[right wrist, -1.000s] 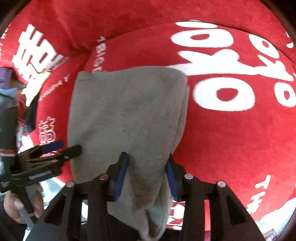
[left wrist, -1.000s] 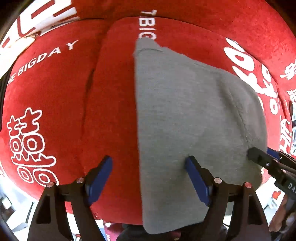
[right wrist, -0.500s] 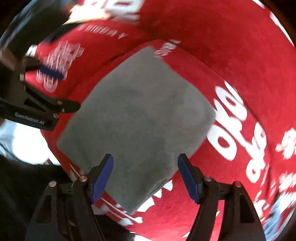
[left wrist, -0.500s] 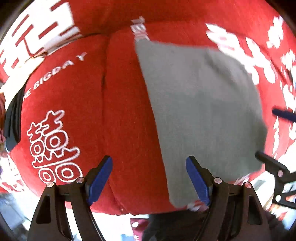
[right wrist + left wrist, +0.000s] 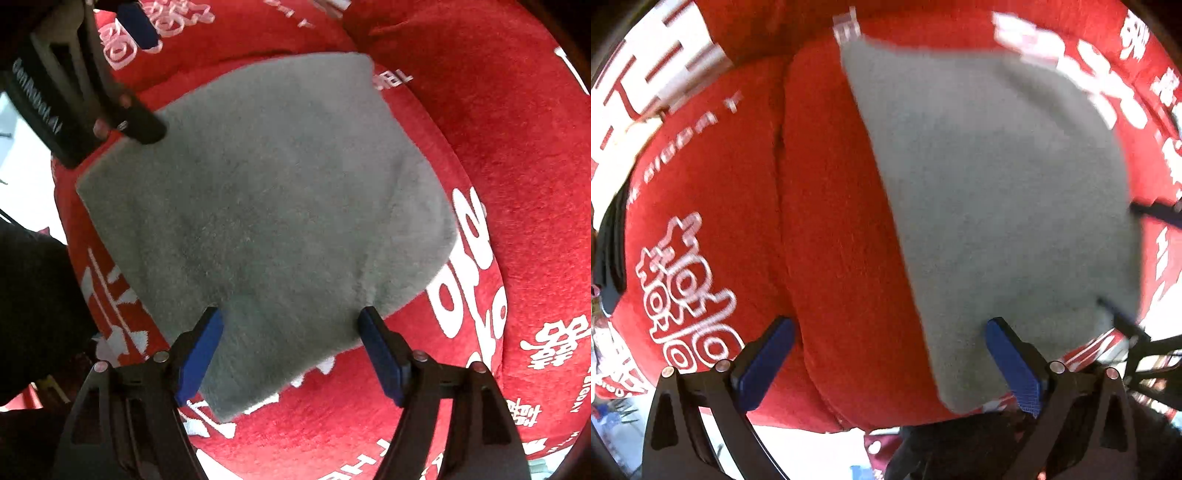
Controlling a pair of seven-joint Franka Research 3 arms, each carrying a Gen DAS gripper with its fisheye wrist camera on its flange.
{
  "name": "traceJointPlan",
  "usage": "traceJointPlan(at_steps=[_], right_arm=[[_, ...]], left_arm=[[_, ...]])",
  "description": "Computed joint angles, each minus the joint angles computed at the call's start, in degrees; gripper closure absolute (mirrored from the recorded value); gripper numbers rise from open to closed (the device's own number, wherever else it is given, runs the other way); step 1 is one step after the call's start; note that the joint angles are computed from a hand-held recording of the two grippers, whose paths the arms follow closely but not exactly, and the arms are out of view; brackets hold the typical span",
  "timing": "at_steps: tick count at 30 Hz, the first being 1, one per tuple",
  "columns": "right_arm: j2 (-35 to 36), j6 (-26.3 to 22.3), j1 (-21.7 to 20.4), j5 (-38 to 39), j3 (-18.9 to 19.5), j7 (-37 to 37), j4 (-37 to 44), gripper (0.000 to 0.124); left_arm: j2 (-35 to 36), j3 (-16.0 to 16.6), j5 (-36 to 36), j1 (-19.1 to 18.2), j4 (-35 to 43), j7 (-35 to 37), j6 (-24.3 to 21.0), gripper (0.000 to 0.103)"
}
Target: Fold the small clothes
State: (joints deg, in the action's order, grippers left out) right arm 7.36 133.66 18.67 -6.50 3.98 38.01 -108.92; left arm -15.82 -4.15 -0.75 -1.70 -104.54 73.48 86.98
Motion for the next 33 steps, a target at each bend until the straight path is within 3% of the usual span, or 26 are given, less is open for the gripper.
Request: traceJointPlan(at_steps=[6,9,11,14,17,19,22,29,33], right_arm=[[7.7,-6.6,-1.5,8.7,-0.7,4.6,14.6,0.045],[12.3,-8.7,-1.3,10.2,-0.8,6.9,20.7,0.045],[16.6,-13.6,-1.1,11.7,-0.7,9.5,26.1,0.045],[21.6,-19.6,-0.1,10.9,-1.6,14.5,32.0,0.042],[23.6,-22.8,-1.2,13.7,-1.8,18.8,37.0,0.042],[20.7,-20.3,-3.4,17.6,-1.8,21.6,34.5,0.042],[14.9,-20.4,-6.9,22.9,-1.6,23.0,28.1,0.042],[0.7,-21.3,-9.0,28.2,-1.1,8.5,6.9,0.043],[-2.8,-14.8,-8.5,33.4,-1.4,5.7,-0.6,0.044]], left_arm=[[6.4,0.3,-1.1,1.2,8.2,-3.1,4.4,0.000],[12.2,-0.9,2.9,1.5,12.4,-5.0,1.6,0.000],[15.6,-1.2,4.8,1.8,14.1,-5.0,-2.1,0.000],[15.0,-0.2,0.5,3.4,12.7,-6.7,-2.2,0.000],[15.5,-0.7,2.2,3.6,15.7,-7.9,-3.7,0.000],[15.2,-0.5,0.3,3.9,17.2,-9.1,-2.6,0.000],[17.3,-0.9,-3.1,3.8,21.5,-9.5,-1.6,0.000],[30.7,-4.6,-8.2,1.4,39.1,-4.4,-3.4,0.000],[38.1,-6.2,-8.9,0.0,48.0,-5.5,-7.2,0.000]])
